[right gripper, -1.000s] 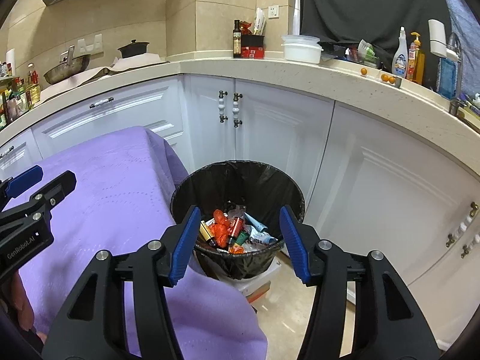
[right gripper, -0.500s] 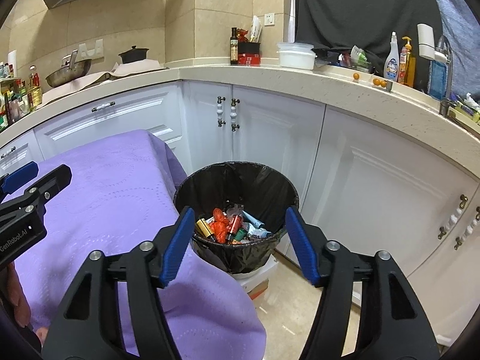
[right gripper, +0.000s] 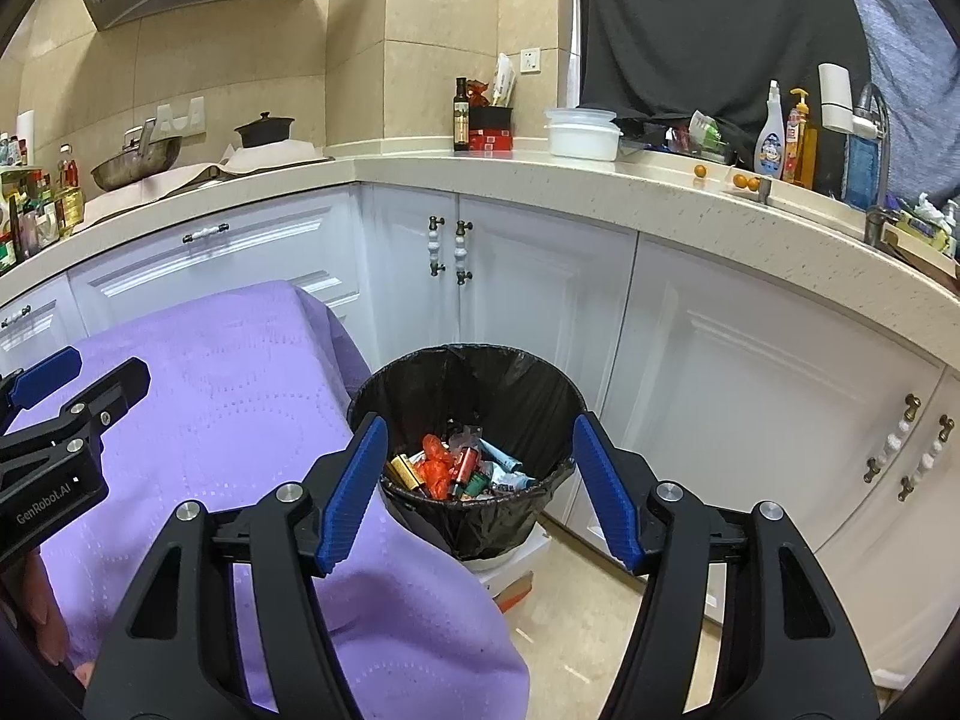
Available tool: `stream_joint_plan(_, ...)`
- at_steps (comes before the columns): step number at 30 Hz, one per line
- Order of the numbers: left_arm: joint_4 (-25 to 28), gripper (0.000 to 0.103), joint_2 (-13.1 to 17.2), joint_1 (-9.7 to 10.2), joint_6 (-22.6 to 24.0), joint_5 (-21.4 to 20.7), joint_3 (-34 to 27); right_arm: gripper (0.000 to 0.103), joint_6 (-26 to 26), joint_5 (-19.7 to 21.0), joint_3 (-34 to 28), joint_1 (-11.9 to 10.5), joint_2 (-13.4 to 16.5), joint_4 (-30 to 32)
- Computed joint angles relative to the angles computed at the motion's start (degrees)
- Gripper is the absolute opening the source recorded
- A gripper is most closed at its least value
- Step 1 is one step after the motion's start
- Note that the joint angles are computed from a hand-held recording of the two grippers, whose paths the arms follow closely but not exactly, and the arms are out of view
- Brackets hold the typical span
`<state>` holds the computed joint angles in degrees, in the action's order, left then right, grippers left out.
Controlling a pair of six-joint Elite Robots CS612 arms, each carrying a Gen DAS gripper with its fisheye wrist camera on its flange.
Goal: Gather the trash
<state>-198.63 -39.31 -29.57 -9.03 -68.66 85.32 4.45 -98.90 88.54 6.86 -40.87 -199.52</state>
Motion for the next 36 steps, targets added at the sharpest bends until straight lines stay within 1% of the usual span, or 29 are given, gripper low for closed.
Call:
stream_joint_plan(17,-0.05,0.079,-0.2,0.07,-0.47,-0.08,0.28,0.063,-0.15,-0.07,0.05,0.0,0.11,-1.04)
stream_joint_plan(36,0.23,0.082,-0.25,-0.04,-0.53,-0.08,0.27,0.063,-0.26,-0.04,0.14,-0.02,0.05,-0.67)
